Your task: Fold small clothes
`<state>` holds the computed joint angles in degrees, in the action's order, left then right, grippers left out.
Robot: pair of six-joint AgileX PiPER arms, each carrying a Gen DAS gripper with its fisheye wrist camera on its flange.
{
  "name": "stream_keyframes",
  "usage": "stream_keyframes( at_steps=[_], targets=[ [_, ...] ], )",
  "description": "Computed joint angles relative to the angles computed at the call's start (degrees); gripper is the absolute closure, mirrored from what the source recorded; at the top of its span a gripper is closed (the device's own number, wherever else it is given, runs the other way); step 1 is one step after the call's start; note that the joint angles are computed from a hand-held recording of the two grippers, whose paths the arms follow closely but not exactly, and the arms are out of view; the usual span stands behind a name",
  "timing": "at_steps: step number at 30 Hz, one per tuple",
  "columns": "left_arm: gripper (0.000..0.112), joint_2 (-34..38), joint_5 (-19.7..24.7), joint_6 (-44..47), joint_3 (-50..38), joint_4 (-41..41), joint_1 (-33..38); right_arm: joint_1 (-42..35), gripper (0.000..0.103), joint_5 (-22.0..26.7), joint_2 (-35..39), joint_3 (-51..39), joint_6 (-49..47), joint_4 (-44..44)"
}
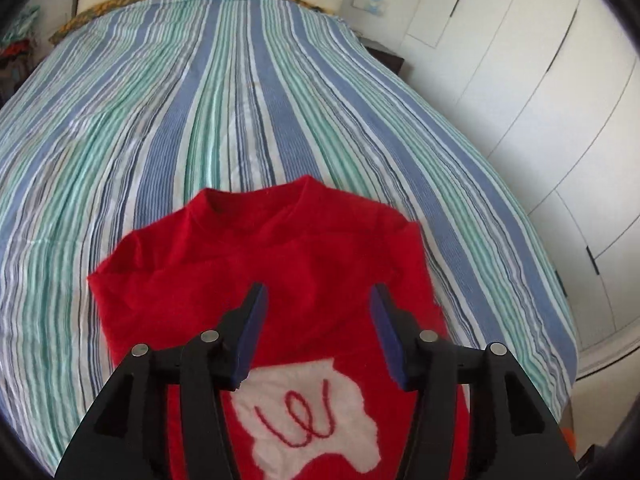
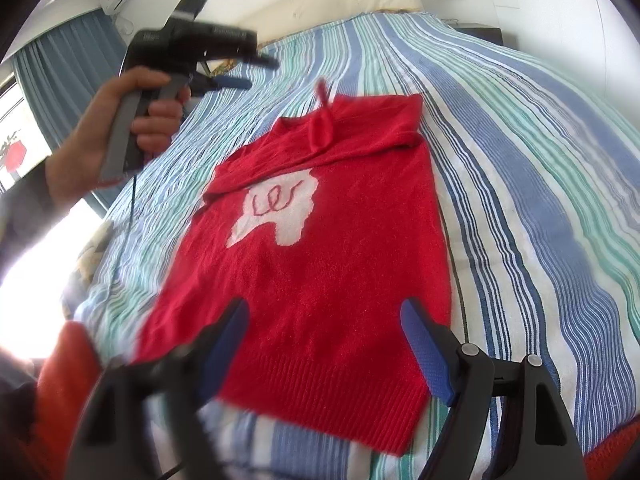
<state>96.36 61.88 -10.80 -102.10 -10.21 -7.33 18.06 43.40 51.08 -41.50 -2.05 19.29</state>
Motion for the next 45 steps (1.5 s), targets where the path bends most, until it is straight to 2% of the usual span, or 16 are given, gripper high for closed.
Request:
stream_keyframes(
  at_steps=[3,8,9,12,15,17,18,19,21,24,29,32,35,39,42,45],
  targets=[
    [0.057,-9.42,-4.47,1.77,14.44,1.42,5.83,-5.65,0.025,1.76,-0.84,0.52,-5.81,5.5],
    [0.056,-18.64,-5.79,9.01,29.63,6.83,13.24,-14.22,0.025,4.8,1.86,0.78,-14.5,14.21],
    [0.054,-19.69,-6.17,10.21,31.72,7.16,13.33,-14.89,0.025,5.07,2.62,0.7,-15.15,15.11],
    [0.036,-19.95,-9.44,9.41,35.33,8.78,10.46,-14.76,0.025,5.03,4.41,0.17,-15.11,15.42],
    [0.034,-15.63,-13.78,0.15,35.6,16.27,5.56,-12.62,0.025,4.01,5.18,-0.04,-13.3,13.45],
    [0.049,-11.67,-14.52,-8.95,34.78,23.46,3.35,-11.74,0.025,3.69,4.88,0.17,-12.28,12.19],
    [0.091,-10.33,-15.52,-12.6,35.38,26.82,3.26,-11.32,0.025,3.47,4.64,0.2,-11.5,11.34],
    [0.106,-9.7,-16.8,-14.97,36.46,28.44,3.64,-11.16,0.025,3.16,4.42,0.42,-11.05,10.8],
    [0.108,-12.74,-20.51,-24.25,41.74,35.8,2.66,-11.54,0.025,3.04,3.93,0.68,-10.55,10.34],
    [0.109,-16.18,-21.14,-31.51,46.48,41.85,0.22,-12.87,0.025,3.2,3.41,0.91,-10.83,10.52],
    [0.109,-15.9,-22.88,-27.69,46.3,34.97,4.06,-12.45,0.025,2.88,5.17,0.56,-11.25,10.6],
    [0.105,-15.57,-23.82,-25.03,46.47,32.44,5.13,-10.55,0.025,2.4,4.67,0.39,-10.29,9.11],
    [0.101,-16.94,-24.5,-19.63,46.92,26.28,7.59,-9.35,0.025,2.13,3.49,0.3,-9.33,7.51],
    [0.074,-21.44,-23.65,-15.49,49.62,23.1,9.5,-8.71,0.025,1.89,3.9,0.34,-7.59,5.9],
    [0.051,-25.85,-20.8,-14.94,52.17,23.82,10.62,-6.67,0.025,0.77,3.65,0.3,-4.55,3.18],
    [0.043,-31.88,-18.2,-10.47,54.81,20.41,12.68,-4.19,0.025,-0.41,2.86,0.2,-0.78,-0.33]
  ],
)
